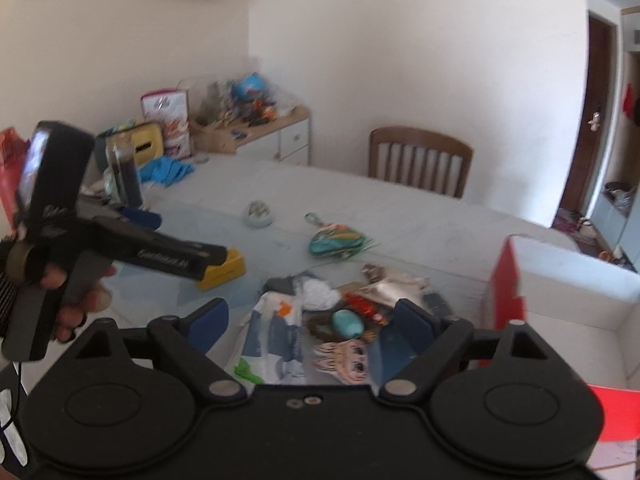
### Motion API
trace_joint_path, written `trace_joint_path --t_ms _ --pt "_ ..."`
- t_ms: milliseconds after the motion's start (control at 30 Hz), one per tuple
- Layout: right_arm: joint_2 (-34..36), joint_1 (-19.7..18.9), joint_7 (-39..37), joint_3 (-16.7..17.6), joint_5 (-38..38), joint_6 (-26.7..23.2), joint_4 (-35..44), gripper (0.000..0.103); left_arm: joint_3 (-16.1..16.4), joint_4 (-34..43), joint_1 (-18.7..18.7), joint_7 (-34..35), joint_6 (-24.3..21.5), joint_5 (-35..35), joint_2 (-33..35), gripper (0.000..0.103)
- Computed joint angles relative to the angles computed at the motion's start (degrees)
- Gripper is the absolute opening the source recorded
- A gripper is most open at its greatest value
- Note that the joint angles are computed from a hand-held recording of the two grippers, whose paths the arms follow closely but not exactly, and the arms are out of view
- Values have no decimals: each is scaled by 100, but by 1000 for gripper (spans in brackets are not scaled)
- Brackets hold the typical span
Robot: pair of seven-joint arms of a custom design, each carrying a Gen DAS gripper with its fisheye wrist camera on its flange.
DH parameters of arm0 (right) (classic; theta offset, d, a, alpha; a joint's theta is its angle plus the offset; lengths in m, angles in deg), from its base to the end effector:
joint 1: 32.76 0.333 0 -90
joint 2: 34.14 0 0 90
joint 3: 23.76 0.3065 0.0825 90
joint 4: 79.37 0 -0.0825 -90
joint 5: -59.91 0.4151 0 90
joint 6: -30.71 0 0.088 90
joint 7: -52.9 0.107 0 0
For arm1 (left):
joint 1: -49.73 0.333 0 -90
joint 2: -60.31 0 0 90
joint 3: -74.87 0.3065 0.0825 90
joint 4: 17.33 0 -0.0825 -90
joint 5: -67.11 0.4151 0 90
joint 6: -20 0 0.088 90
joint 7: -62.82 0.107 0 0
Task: Organize objects
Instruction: 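Move left tool toward yellow box while right tool moves toward white plastic bag, then close left tool on yellow box while right tool closes on white plastic bag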
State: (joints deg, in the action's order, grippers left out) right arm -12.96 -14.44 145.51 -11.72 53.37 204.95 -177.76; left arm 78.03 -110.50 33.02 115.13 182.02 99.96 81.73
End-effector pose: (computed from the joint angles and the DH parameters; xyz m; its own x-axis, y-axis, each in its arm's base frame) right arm 0.6326 0.3570 0.4710 0.5189 -0.8548 -0.0131 -0.4936 -0.2871 -0.8209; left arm 0.7071 -0.2045 0.4753 -0.0425 -0.9981 -0.0442 -0.6263 0.0611 -0.7772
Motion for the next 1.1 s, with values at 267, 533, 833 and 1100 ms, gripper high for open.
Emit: trace_joint_path --t_ms 267,533,833,1100 --pt "945 207 -349 37 40 -1005 1230 80 -184 782 265 982 -300 -794 789 102" --pt "1864 509 -705 -65 274 -2061 2605 67 -160 1238 321 1603 -389 -1374 1241 102" --pt "2390 767 -555 -330 357 -2813 3503 45 -218 1394 389 2232 -421 -1863 1429 78" --pt "2539 894 -458 -454 267 -3121 3830 28 -49 1108 243 2331 -139 -1862 1275 51"
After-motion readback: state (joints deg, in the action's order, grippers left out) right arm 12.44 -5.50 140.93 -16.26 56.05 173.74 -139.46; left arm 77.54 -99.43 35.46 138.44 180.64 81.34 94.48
